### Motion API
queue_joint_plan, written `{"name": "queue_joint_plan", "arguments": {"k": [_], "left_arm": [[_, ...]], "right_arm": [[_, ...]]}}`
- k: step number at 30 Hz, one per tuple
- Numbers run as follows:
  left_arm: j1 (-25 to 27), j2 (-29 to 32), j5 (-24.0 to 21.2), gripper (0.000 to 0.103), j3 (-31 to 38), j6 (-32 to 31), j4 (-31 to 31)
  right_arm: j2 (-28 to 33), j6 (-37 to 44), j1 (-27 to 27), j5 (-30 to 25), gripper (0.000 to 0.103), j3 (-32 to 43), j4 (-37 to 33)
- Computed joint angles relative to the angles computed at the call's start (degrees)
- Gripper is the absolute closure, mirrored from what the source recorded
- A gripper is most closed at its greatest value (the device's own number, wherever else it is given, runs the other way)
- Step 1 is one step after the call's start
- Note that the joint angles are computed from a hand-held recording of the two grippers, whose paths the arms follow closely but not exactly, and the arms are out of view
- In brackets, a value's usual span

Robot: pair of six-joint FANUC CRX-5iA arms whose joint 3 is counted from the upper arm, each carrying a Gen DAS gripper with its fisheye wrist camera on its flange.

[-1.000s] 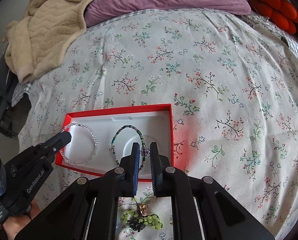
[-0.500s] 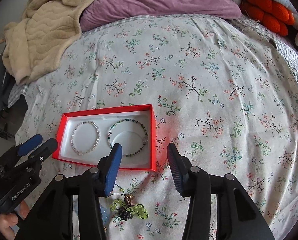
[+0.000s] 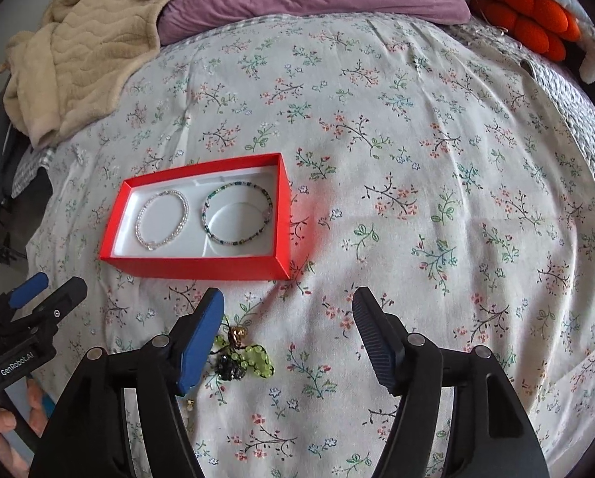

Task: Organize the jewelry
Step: 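Move both tools back toward the remaining jewelry beside the box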

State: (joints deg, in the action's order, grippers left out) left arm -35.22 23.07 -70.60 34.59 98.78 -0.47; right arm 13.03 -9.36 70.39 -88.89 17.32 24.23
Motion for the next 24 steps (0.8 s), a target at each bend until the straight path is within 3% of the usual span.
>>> {"name": "queue_joint_plan", "arguments": {"k": [14, 24], "left_arm": [[-0.15, -2.62, -2.13, 0.004, -4.6, -2.34, -0.47], [2.97, -2.97, -2.34, 0.004, -8.35, -3.59, 6.41]], "right_arm": [[0.49, 0.37, 2.46, -1.63, 0.032, 0.31, -3.67], [1.27, 2.38, 2.53, -3.81, 0.032, 0.39, -6.7]]}}
